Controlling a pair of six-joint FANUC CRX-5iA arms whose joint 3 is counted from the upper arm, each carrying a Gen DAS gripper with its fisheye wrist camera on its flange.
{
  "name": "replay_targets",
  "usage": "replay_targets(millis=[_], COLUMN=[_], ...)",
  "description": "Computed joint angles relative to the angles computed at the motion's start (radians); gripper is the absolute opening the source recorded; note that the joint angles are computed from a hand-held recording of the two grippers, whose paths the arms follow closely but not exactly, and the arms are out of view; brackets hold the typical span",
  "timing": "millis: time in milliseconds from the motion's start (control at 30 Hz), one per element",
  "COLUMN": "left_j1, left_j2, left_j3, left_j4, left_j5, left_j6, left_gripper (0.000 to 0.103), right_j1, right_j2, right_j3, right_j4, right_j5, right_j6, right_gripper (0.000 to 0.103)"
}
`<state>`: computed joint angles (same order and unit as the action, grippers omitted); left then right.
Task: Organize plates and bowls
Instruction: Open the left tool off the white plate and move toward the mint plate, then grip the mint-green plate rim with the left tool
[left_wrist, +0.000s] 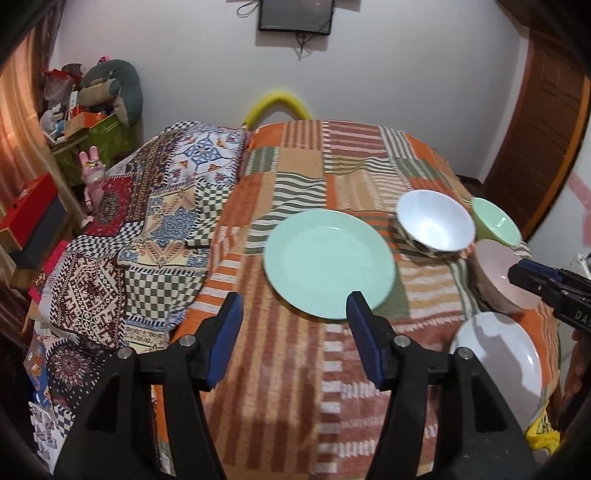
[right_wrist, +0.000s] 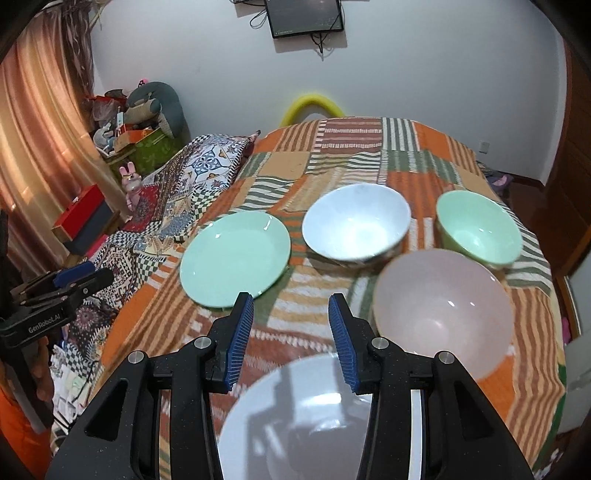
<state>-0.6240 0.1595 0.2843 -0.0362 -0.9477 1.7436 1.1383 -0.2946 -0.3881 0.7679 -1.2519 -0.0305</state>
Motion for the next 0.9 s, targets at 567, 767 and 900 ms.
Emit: replay_targets(millis=[567, 767, 900], left_j1=[0.079, 0.089, 0.103], left_j2=[0.219, 0.268, 0.301], left_j3=[0.15, 0.153, 0.155], left_j4=[0.07, 0.11, 0.155], left_j5=[-0.055, -0.025, 0.007], left_j6=[-0.075, -0.117, -0.137], left_gripper=[0.059, 0.059, 0.059], right_j1=[-0.205, -0.249, -0.283], right_j2=[0.159, 0.222, 0.266], right_j3=[0.134, 0.185, 0.223], right_j4=[-0.18, -0.276, -0.338], right_j5=[0.15, 0.157, 0.15], right_j6=[0.245, 0.346, 0.416], right_gripper=[0.039, 0.039, 0.039])
